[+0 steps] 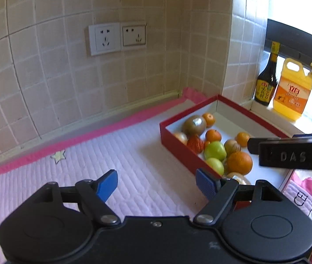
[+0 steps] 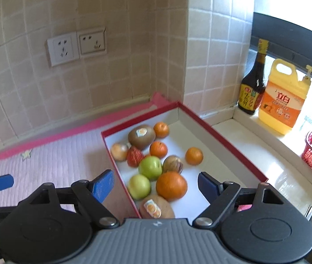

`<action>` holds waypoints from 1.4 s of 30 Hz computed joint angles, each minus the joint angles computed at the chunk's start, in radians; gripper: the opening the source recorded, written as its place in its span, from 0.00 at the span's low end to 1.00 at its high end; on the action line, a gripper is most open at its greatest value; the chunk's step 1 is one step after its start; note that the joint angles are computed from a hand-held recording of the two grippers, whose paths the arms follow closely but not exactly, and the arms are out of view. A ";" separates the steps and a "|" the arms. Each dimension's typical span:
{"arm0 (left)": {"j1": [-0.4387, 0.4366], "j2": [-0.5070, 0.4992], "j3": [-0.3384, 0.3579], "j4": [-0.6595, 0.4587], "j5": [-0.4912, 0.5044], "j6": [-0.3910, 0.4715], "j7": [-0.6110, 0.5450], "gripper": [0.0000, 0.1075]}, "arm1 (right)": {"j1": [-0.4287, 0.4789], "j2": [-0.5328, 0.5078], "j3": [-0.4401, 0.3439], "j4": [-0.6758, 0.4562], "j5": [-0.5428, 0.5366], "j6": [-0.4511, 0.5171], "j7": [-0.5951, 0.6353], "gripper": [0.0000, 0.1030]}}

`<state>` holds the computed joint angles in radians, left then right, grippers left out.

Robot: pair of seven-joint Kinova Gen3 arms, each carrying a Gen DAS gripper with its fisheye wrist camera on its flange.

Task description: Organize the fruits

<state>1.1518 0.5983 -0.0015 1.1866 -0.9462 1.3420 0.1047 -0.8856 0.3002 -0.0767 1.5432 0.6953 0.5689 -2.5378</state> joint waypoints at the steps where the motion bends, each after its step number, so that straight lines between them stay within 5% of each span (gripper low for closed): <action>1: 0.000 0.002 0.001 -0.001 0.004 0.002 0.005 0.87 | 0.006 0.004 -0.009 -0.002 -0.012 0.002 0.019 0.83; 42: -0.028 -0.014 0.011 0.026 0.049 -0.033 0.003 0.87 | 0.002 0.030 0.011 -0.010 -0.076 -0.008 0.099 0.82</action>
<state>1.1234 0.5842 0.0093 1.2121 -0.8973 1.3087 0.1073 -0.8835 0.3305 -0.0660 1.5336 0.6198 0.5605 -2.4389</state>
